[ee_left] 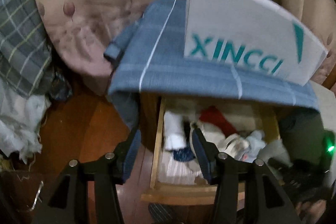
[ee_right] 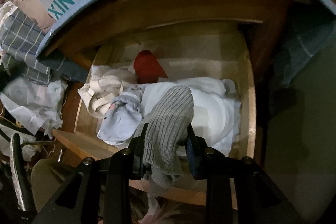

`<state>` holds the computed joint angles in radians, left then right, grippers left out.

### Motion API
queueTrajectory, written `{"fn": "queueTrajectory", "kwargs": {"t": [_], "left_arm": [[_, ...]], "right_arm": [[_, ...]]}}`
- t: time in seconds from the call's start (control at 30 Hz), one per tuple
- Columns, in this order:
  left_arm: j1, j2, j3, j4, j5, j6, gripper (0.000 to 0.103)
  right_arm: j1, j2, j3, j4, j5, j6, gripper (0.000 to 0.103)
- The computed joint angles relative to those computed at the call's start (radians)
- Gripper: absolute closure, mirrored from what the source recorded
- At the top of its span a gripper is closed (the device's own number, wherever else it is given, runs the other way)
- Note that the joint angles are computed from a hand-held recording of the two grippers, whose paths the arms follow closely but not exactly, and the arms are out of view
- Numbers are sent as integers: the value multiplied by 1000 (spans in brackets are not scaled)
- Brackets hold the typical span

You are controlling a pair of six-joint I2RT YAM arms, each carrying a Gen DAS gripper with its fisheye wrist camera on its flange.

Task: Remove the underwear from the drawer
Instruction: 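Carry the grey sock with the right tool over the white box while the left tool returns to the drawer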

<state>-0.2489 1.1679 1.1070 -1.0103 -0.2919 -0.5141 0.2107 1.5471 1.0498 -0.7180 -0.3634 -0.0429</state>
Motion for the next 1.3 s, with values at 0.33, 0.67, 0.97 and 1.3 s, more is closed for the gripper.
{"fn": "queueTrajectory", "kwargs": {"t": [0.33, 0.67, 0.97, 1.3], "left_arm": [[-65, -16, -212, 156, -1, -64, 51], [-69, -34, -271, 215, -19, -96, 51], [-72, -26, -275, 212, -22, -126, 51], [-131, -4, -260, 195, -87, -123, 51]], "right_arm": [[40, -63, 98, -104, 94, -38, 75], [57, -90, 347, -255, 93, -88, 75], [97, 0, 756, -391, 88, -81, 75], [151, 338, 1369, -559, 182, -48, 75]]}}
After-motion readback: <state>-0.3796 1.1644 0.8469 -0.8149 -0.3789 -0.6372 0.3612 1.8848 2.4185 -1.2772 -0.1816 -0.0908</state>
